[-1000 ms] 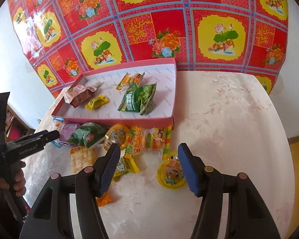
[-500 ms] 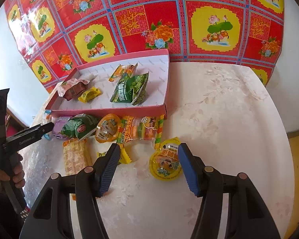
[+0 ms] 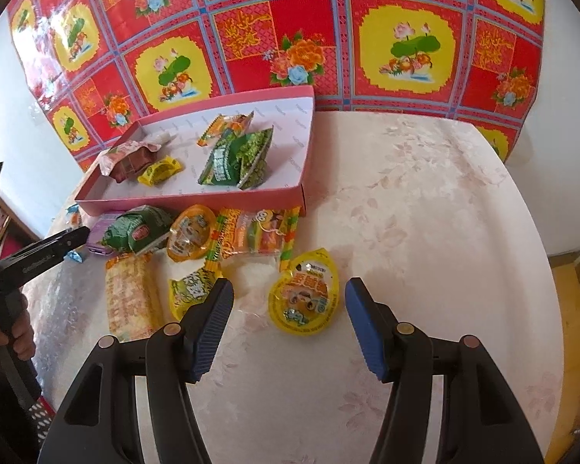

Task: Organize snacks
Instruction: 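Grasp the blue-edged pastry packet with the left tool while the right tool grasps the yellow jelly cup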

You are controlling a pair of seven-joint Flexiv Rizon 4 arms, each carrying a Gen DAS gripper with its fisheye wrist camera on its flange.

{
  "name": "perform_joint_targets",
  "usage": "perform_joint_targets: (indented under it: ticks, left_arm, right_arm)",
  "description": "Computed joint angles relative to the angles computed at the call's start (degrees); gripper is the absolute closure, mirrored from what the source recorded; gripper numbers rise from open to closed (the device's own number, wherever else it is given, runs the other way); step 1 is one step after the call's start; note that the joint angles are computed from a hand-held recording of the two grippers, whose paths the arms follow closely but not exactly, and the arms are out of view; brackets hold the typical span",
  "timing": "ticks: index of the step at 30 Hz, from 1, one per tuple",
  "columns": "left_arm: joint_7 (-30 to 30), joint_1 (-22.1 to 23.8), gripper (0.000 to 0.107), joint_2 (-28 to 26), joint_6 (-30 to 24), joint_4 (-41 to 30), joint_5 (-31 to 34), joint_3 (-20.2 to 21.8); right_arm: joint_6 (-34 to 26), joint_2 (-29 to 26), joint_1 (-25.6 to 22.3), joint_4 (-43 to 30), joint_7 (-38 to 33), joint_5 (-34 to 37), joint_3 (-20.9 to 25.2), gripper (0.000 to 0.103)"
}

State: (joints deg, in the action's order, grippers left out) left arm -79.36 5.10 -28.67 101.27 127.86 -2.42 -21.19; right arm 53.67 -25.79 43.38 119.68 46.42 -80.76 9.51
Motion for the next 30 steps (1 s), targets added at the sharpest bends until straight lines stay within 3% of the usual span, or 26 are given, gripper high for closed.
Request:
perform_joint_targets:
  ticks: [13, 16, 20, 26, 30]
  left_arm:
    - [0.07, -0.87, 0.07, 0.38, -0.43, -0.13, -0.62, 0.81]
    - [-0.03, -2.0, 0.07, 0.44, -0.25, -0.18, -0.73, 1.9]
    - [-0.35, -2.11, 0.071, 0.62, -0.36, 0.01, -0.91, 2.0]
    - [-0.97, -0.59, 0.072, 2.02, -0.17, 1.29, -0.82, 0.6]
    - [-1.57, -0.29, 0.072, 3.53, 0.24, 2.3, -0.5, 0.41]
  right_arm:
    - [1.31, -0.7, -0.87, 0.31, 5.09, -3.31, -0.27, 0.043]
    - [-0.62, -1.08, -0.25, -0.41, 1.33, 0.61, 0.37, 0.046]
    - [-6.88, -1.57, 2.5, -1.65, -4.26, 7.39, 0.76, 0.063]
    - [-9.25, -1.87, 4.02, -2.25, -6.95, 9.49, 0.46, 0.064]
    - [-7.49, -1.21, 3.79, -1.29, -4.77, 7.87, 0.04, 0.064]
